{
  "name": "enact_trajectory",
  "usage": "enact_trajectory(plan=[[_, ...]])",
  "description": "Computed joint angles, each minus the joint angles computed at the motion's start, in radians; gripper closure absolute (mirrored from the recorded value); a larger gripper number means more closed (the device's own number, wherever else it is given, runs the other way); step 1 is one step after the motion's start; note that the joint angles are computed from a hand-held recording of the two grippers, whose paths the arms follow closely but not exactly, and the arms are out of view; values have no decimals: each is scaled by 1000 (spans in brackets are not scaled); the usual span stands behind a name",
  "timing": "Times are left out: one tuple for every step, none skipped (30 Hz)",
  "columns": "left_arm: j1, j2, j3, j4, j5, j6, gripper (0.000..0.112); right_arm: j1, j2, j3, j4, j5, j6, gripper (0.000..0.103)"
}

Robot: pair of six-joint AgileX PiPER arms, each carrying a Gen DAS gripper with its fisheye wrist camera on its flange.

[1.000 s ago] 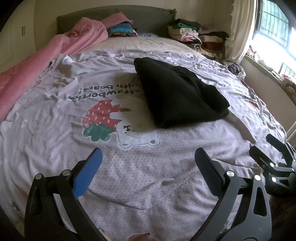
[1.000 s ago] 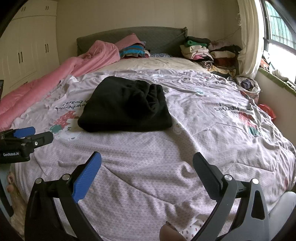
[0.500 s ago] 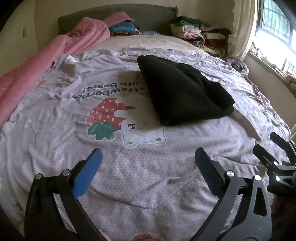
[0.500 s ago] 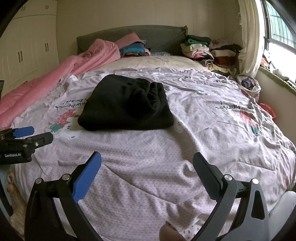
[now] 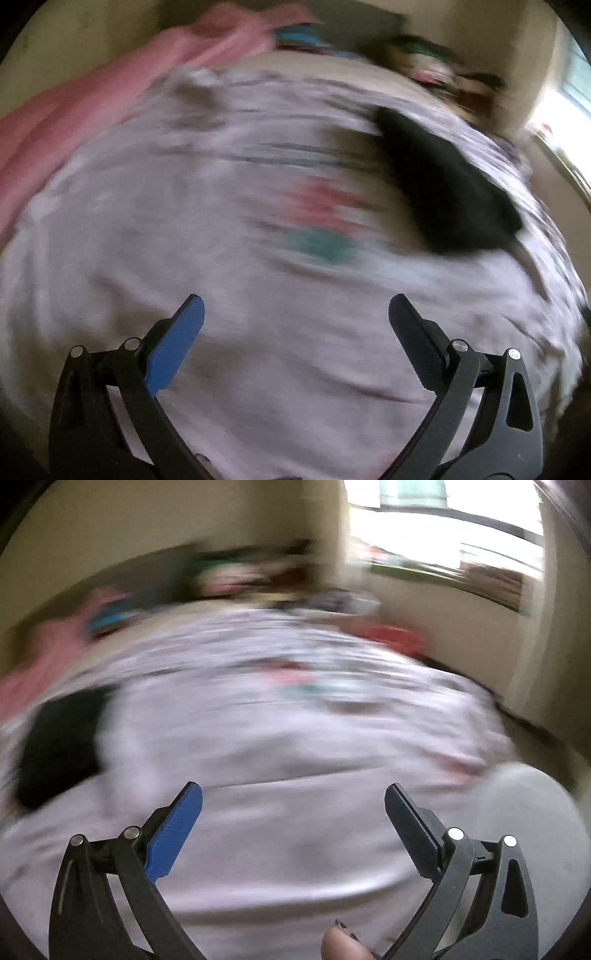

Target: Fold small clothes

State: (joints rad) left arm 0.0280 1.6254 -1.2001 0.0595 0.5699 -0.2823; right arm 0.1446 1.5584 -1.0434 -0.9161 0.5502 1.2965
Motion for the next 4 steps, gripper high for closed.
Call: enact_trajectory(plan=[[65,11,-19,13,14,7,19,-100,0,20,-10,27,17,5],[156,34,-53,49,31,11,19,-200,8,28,19,14,-7,5],[215,49,-75,106,32,-24,19,-300,23,36,15,12,-14,5],[274,68,-101,153,30,-53,19,-400,59,28,-20,50,18,5]])
